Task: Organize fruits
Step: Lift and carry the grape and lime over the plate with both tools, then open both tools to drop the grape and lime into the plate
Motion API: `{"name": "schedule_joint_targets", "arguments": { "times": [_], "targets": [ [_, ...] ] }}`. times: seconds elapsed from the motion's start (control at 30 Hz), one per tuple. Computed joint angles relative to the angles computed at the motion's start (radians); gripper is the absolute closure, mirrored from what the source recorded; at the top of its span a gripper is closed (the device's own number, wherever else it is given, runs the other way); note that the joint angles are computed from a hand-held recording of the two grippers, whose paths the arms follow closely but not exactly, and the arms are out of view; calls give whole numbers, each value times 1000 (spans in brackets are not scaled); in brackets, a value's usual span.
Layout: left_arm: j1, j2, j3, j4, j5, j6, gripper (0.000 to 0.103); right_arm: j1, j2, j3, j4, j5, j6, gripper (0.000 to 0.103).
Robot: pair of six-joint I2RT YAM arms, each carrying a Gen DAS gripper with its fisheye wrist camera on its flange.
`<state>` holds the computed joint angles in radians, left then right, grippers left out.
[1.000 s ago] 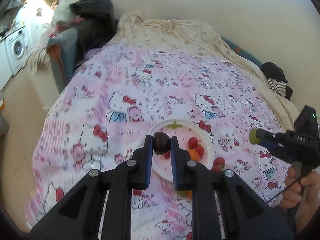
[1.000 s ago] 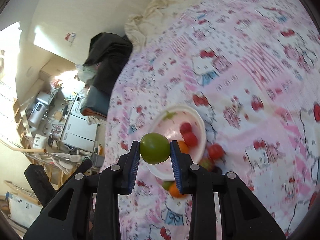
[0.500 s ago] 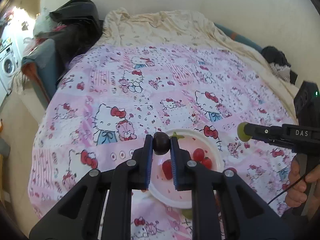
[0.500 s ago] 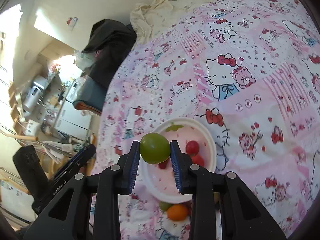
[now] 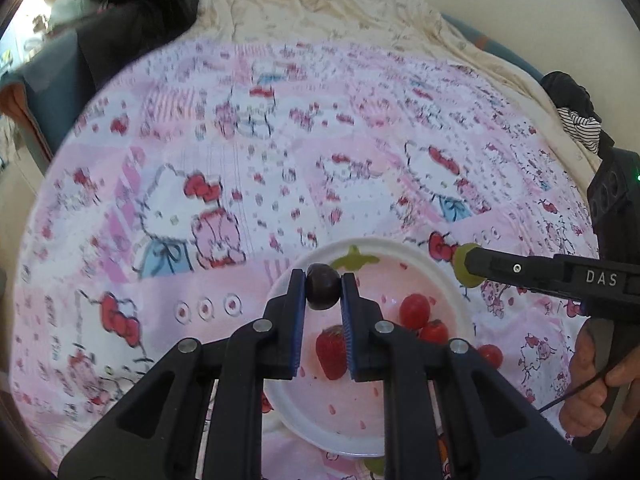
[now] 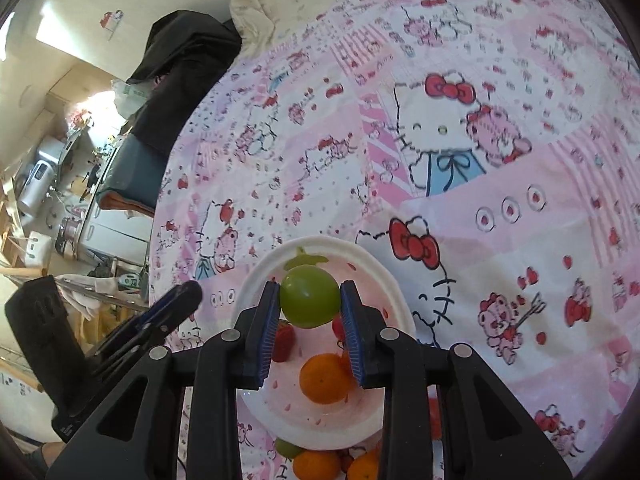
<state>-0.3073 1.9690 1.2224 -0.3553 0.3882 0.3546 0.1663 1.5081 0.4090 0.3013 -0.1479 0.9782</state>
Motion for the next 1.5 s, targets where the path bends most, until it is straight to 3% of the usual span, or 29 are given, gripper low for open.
{"name": "schedule_joint_targets", "arguments": {
  "times": [0.5, 0.93, 1.0, 1.1, 1.23, 1.5],
  "targets": [
    [-34, 84, 21, -10, -74, 8, 88, 46, 216, 59, 91, -41, 3, 70],
    [-43, 81, 4, -4, -85, 26, 87, 34, 216, 47, 99, -59, 2, 68],
    [-44, 86, 12, -19, -81, 27, 71, 35, 207, 48, 93, -59, -4, 66],
    [-45, 60, -19, 15, -87, 26, 54, 36, 181, 45, 86, -45, -4, 36],
    [-45, 26, -49, 59, -103, 32, 37, 27, 124, 29, 63, -13, -10, 32],
    [-19, -50, -89, 92, -59, 26, 36, 29, -43, 23, -74, 55, -55, 32]
  ]
}}
